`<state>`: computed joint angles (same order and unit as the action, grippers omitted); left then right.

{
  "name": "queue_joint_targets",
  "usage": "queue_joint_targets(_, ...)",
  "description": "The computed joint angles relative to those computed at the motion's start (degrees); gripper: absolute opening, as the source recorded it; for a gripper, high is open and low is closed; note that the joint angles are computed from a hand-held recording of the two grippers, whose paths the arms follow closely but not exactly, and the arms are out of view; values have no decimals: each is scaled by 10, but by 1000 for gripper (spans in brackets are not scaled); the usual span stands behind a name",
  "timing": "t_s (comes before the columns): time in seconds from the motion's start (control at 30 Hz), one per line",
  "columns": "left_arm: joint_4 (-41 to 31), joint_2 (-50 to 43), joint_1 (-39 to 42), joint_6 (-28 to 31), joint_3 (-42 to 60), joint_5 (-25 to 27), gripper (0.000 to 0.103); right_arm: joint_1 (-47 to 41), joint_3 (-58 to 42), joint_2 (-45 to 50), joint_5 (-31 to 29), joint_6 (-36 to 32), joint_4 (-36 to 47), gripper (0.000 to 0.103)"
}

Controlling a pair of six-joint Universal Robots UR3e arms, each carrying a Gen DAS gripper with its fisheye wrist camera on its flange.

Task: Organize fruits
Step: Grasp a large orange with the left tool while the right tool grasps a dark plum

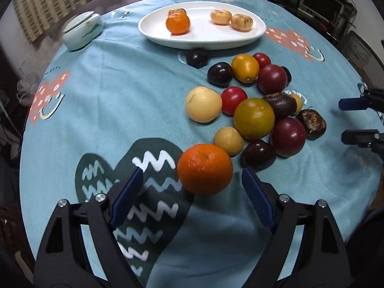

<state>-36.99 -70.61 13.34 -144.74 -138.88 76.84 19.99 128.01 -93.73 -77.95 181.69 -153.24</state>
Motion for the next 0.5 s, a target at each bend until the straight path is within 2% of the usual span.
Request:
queue_joint_targets(0.03,8,-15,-3,2,4,2,82,4,-2,3,-4,3,-2,70)
queue_joint_targets(0.07,9,-24,-3,7,7,-3,67,8,-5,9,-8,4,-3,70)
queue_joint_targets(0.1,-16,-31,3,21,20,-21,44,12,-9,15,-11,4,-4,70)
queue_joint_targets(0.27,-69,-5,14,28,38,-42,44,35,-40,61,-25,0,-21,70)
queue_joint_targets(0.37,-122,36,47,21,43,-65,44,41,-58,88,-22,-4,-29,70)
queue_joint_targets(0.5,-194,78,86,18,58,-87,44,62,-98,136,-47,-14,-27,70)
